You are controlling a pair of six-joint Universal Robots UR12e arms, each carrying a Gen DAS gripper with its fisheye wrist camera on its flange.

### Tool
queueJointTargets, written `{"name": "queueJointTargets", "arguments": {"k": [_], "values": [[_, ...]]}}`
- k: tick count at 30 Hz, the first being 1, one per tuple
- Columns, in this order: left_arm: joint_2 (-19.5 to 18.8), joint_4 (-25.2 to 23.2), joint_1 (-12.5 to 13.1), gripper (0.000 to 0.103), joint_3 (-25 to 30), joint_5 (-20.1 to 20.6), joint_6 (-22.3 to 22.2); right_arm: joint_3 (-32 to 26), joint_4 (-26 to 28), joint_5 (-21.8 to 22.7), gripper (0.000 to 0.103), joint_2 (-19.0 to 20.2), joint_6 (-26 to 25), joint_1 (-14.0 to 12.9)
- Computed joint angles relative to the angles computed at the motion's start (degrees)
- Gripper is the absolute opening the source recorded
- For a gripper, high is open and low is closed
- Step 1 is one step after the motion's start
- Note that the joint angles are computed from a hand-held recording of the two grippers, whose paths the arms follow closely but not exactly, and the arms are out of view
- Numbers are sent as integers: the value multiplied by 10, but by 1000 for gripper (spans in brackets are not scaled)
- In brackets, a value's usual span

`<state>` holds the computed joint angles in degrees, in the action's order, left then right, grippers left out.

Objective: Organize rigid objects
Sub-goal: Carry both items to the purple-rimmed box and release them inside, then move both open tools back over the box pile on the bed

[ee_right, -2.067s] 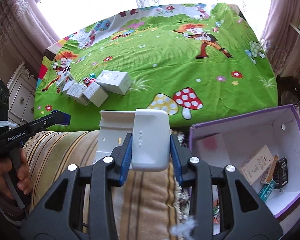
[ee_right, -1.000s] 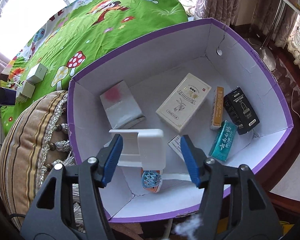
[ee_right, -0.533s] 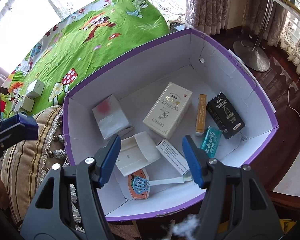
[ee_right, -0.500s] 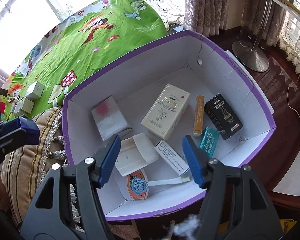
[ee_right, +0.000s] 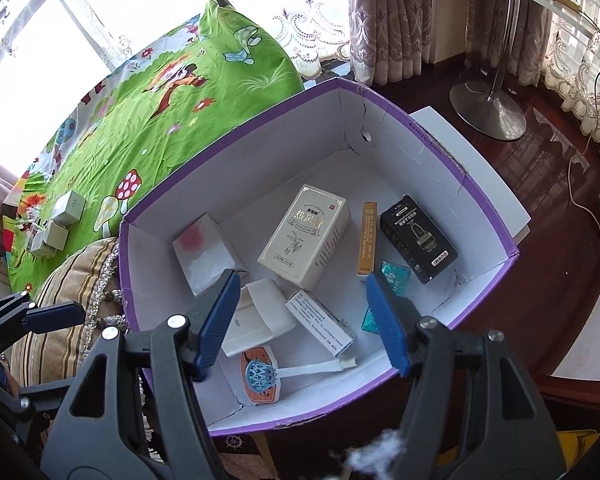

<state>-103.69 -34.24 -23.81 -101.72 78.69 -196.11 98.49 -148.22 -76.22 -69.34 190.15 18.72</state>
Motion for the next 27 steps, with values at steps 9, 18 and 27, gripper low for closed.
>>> {"name": "queueJointTargets", "arguments": {"k": [9,18,27], "values": [[37,56,24,66,-52,7,-68,-13,-6,12,69,3,-38,17],[93,110,57,66,-127,57,-148,-45,9,22,69,14,-95,52],[153,139,96,66,-196,98,-176,-89,40,32,69,32,-126,83]]}}
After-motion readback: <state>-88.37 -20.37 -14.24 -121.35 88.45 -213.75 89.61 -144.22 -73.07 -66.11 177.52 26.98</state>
